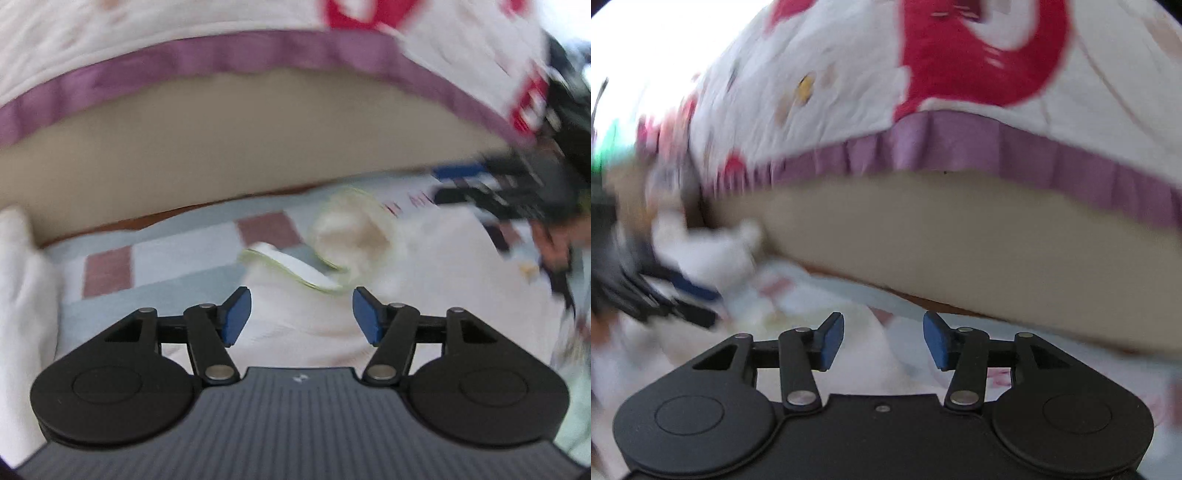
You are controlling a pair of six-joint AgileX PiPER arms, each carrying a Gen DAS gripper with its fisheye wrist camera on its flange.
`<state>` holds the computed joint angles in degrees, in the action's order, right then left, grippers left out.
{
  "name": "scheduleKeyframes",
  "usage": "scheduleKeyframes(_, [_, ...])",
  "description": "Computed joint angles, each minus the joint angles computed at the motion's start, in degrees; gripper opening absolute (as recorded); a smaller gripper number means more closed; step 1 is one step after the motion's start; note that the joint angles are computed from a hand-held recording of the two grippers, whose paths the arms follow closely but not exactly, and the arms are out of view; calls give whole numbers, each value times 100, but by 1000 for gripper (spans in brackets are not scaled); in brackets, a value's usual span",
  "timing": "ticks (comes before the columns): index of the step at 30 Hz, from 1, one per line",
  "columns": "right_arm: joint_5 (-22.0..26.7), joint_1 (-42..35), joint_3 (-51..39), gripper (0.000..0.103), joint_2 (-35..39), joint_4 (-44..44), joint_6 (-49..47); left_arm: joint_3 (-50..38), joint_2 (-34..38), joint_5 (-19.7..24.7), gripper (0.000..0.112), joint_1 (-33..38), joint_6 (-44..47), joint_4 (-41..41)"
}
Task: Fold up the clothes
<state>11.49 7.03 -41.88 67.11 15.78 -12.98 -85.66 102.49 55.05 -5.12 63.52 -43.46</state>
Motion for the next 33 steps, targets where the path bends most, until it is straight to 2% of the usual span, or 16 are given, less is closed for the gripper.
scheduleKeyframes(3, [955, -371, -390, 54, 280, -344, 68, 52, 72, 30, 81, -321, 241, -47])
scheduleKeyframes(5, [1371, -812, -453, 54, 409, 340, -690, -39, 268, -216, 78, -589, 186, -31])
scheduleKeyframes(6, [1429, -936, -380, 54, 393, 483, -813, -69, 363, -420, 50, -725, 151, -13])
scheduleKeyframes(7, [1433, -985, -324, 54, 372, 432, -734, -267, 538, -539, 9, -839, -100, 167])
scheduleKeyframes(9, [1434, -1066, -239, 56, 346, 279, -536, -921, 985, -701, 7, -951, -1035, 627])
scheduleKeyframes(11, [1335, -957, -194, 59, 387, -285, 129, -1483, 1339, -1038, 7, -1035, -2056, 1110])
scheduleKeyframes(13, [1282, -1024, -114, 59, 415, -640, 507, -2009, 1681, -1292, 18, -1061, -2871, 1494])
scheduleKeyframes(14, [1298, -1129, -67, 59, 414, -694, 552, -1996, 1604, -1246, 24, -994, -2935, 1407])
scheduleKeyframes(16, [1296, -1235, -21, 60, 437, -723, 709, -1843, 1431, -1217, 45, -779, -2632, 903])
scheduleKeyframes(17, [1293, -1296, -1, 60, 453, -683, 735, -1778, 1351, -1187, 48, -671, -2493, 661])
scheduleKeyframes(19, [1295, -1536, 50, 61, 458, 13, 260, -1399, 1026, -1284, 60, -476, -2092, 480])
scheduleKeyframes(21, [1375, -1859, 112, 64, 451, 843, -366, -829, 604, -1532, 63, -263, -1868, 720])
scheduleKeyframes(23, [1412, -2090, 217, 64, 407, 1412, -677, -508, 349, -1454, 63, -3, -1994, 1079])
scheduleKeyframes(26, [1477, -2283, 300, 64, 420, 2034, -820, -143, 133, -803, 63, 695, -1832, 858])
scheduleKeyframes(29, [1329, -2163, 401, 64, 360, 1659, -70, 70, 98, -266, 63, 1268, -1876, 756])
scheduleKeyframes(33, [1072, -1949, 519, 67, 415, 980, 947, 324, 81, -24, 63, 1595, -1480, 356])
